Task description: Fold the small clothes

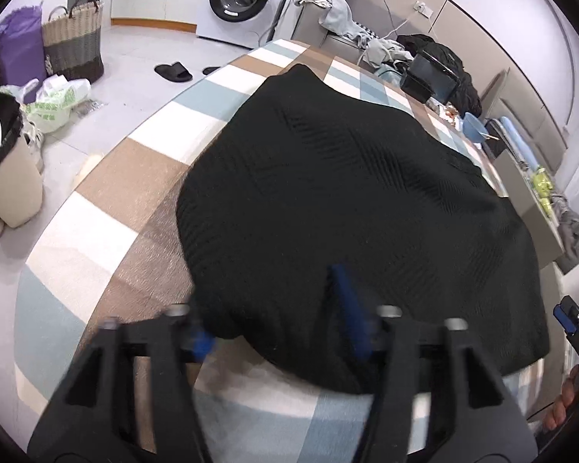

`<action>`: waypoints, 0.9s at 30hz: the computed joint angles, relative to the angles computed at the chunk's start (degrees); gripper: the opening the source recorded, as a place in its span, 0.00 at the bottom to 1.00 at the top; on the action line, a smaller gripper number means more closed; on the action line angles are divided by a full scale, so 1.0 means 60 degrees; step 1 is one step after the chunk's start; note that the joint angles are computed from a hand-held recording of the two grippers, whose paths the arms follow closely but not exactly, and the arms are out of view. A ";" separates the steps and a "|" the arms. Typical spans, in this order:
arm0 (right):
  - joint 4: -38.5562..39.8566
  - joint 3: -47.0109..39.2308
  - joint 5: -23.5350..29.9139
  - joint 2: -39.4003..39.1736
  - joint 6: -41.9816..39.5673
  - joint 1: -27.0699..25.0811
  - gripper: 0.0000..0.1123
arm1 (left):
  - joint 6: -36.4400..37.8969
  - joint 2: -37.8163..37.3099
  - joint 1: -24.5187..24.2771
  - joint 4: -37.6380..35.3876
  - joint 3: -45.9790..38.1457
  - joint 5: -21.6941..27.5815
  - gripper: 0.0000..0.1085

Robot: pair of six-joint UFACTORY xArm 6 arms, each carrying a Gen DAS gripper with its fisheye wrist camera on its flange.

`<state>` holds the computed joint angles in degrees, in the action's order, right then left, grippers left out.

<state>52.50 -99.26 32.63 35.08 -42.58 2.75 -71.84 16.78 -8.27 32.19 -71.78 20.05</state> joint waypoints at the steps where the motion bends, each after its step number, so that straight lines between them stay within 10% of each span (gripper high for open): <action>1: 0.0049 -0.0212 0.0270 0.0174 -0.0059 0.0089 0.51 | 0.0373 0.0079 -0.0001 -0.0295 -0.0006 -0.0194 0.19; 20: -0.1092 -0.1468 0.1203 0.1544 0.0069 0.1102 0.54 | -0.0133 -0.0361 0.0028 0.1621 -0.0095 -0.0838 0.14; 27: -0.0735 -0.1801 0.1814 0.1704 -0.0090 0.0959 0.58 | 0.2061 0.0434 -0.0434 0.0839 -0.1707 -0.1398 0.13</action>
